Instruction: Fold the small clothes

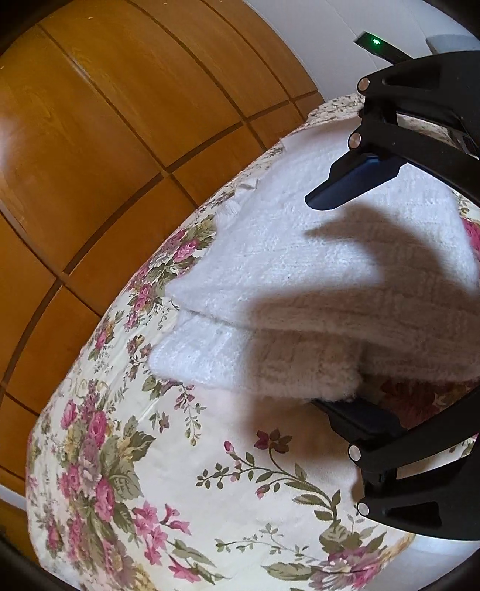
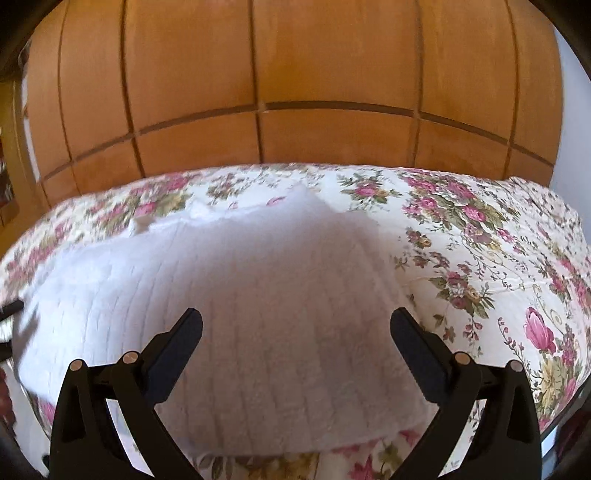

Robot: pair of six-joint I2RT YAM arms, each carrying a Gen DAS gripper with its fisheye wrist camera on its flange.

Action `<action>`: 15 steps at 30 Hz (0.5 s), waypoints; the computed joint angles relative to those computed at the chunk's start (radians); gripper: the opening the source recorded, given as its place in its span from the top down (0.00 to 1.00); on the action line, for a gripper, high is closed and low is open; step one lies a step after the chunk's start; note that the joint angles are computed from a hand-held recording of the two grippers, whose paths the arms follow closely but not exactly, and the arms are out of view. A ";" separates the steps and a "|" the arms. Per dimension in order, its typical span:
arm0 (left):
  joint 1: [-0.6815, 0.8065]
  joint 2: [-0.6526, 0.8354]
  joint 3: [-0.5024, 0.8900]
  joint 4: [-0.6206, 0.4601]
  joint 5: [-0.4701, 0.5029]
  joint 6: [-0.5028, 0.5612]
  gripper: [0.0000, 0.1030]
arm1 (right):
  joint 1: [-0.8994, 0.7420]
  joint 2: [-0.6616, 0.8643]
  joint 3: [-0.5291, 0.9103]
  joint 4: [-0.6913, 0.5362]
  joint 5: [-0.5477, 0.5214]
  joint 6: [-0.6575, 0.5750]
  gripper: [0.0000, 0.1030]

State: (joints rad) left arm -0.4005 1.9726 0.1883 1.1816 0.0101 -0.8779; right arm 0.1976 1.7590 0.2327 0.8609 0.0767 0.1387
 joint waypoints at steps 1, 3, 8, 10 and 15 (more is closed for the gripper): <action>0.007 0.008 -0.002 0.019 0.012 -0.007 0.07 | 0.010 0.011 0.000 0.004 0.004 -0.004 0.02; 0.019 0.025 -0.004 0.052 0.035 -0.028 0.06 | 0.031 0.047 -0.005 0.032 0.035 -0.011 0.02; 0.016 0.038 0.003 0.055 0.036 0.001 0.05 | 0.030 0.103 -0.028 0.108 -0.003 -0.029 0.02; 0.006 0.036 0.010 0.042 0.022 0.024 0.05 | 0.044 0.114 -0.025 0.106 0.005 -0.046 0.02; -0.019 0.061 0.021 0.063 -0.026 0.048 0.05 | 0.086 0.188 -0.030 0.167 0.024 -0.058 0.02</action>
